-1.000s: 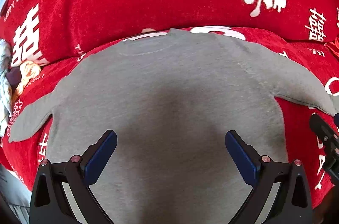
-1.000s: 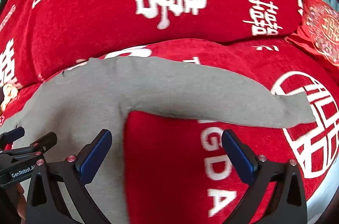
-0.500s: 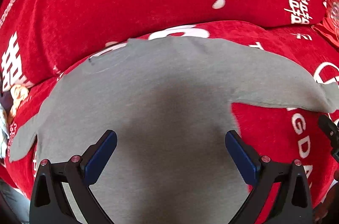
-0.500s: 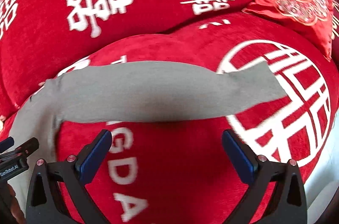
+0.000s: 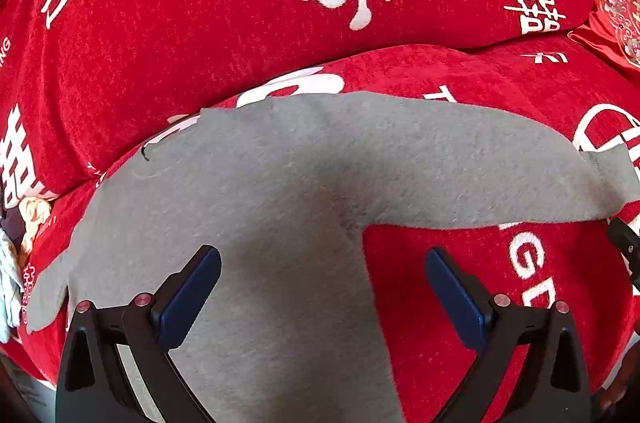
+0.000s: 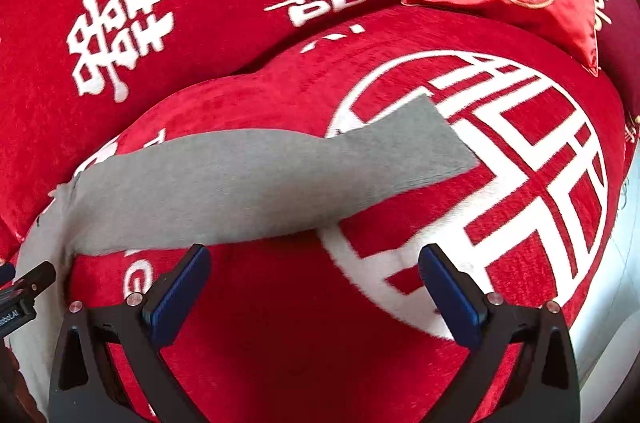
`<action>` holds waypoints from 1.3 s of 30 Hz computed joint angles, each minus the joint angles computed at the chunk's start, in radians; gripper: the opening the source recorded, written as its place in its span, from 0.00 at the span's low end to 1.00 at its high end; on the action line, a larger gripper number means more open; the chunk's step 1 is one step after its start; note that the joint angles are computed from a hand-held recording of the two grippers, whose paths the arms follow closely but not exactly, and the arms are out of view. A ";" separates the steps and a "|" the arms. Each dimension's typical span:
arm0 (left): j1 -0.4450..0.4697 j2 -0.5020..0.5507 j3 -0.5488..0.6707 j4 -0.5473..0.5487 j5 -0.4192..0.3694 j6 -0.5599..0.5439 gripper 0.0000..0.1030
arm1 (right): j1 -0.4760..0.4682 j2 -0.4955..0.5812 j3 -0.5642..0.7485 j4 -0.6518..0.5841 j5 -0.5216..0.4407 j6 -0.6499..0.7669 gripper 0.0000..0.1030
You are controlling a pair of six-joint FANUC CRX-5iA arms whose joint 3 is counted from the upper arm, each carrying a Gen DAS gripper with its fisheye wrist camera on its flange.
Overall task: Fold small clothes
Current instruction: 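Grasp the sweater sleeve cuff with the right tool and fold it across the body, then lay the held sleeve onto the sweater body with the right tool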
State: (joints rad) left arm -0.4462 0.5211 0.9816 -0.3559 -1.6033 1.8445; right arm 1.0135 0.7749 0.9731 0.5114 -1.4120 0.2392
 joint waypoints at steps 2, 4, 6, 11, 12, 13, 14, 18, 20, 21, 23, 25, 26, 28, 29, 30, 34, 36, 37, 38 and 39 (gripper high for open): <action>-0.005 0.020 0.029 -0.003 -0.012 -0.005 0.99 | -0.009 -0.044 -0.083 0.002 0.049 -0.033 1.00; -0.012 0.040 0.058 -0.012 -0.022 -0.010 0.99 | -0.018 -0.084 -0.160 0.001 0.107 -0.057 1.00; -0.016 0.056 0.078 -0.016 -0.028 -0.017 0.99 | -0.027 -0.120 -0.227 -0.002 0.168 -0.080 1.00; -0.018 0.105 0.142 -0.020 -0.059 -0.024 0.99 | -0.064 -0.195 -0.374 -0.041 0.358 -0.138 1.00; -0.017 0.113 0.152 -0.019 -0.065 -0.025 0.99 | -0.073 -0.208 -0.400 -0.054 0.407 -0.141 1.00; -0.015 0.120 0.160 -0.018 -0.070 -0.027 0.99 | -0.081 -0.214 -0.416 -0.071 0.442 -0.141 0.99; -0.014 0.125 0.166 -0.018 -0.072 -0.028 0.99 | -0.086 -0.217 -0.426 -0.079 0.465 -0.142 0.96; -0.008 0.154 0.200 -0.018 -0.090 -0.030 0.99 | -0.115 -0.199 -0.427 -0.131 0.535 -0.125 0.88; -0.002 0.162 0.207 -0.010 -0.093 -0.023 0.99 | -0.127 -0.180 -0.406 -0.148 0.537 -0.130 0.81; 0.003 0.160 0.199 -0.001 -0.085 -0.019 0.99 | -0.131 -0.180 -0.412 -0.144 0.550 -0.139 0.79; 0.010 0.160 0.194 0.004 -0.077 -0.015 0.99 | -0.143 -0.180 -0.417 -0.134 0.579 -0.147 0.68; 0.019 0.165 0.200 0.005 -0.074 -0.001 0.99 | -0.156 -0.165 -0.391 -0.149 0.567 -0.127 0.33; 0.028 0.171 0.210 0.009 -0.077 0.014 0.99 | -0.164 -0.159 -0.377 -0.174 0.557 -0.111 0.06; 0.046 0.178 0.219 0.024 -0.077 0.042 0.99 | -0.174 -0.175 -0.404 -0.182 0.571 -0.132 0.05; 0.053 0.185 0.229 0.030 -0.082 0.049 0.99 | -0.171 -0.195 -0.447 -0.138 0.600 -0.171 0.05; 0.059 0.197 0.244 0.037 -0.093 0.052 0.99 | -0.159 -0.221 -0.505 -0.045 0.630 -0.235 0.05; 0.067 0.247 0.293 0.044 -0.133 0.035 0.99 | -0.133 -0.210 -0.484 0.052 0.554 -0.255 0.05; 0.064 0.228 0.258 0.039 -0.102 0.031 0.99 | -0.127 -0.182 -0.426 0.038 0.492 -0.207 0.05; 0.066 0.234 0.270 0.043 -0.112 0.023 0.99 | -0.127 -0.171 -0.400 0.023 0.467 -0.189 0.05; 0.071 0.233 0.274 0.054 -0.117 0.018 0.99 | -0.127 -0.169 -0.390 0.018 0.457 -0.184 0.05; 0.079 0.228 0.271 0.070 -0.115 0.014 0.99 | -0.125 -0.172 -0.391 0.027 0.455 -0.183 0.05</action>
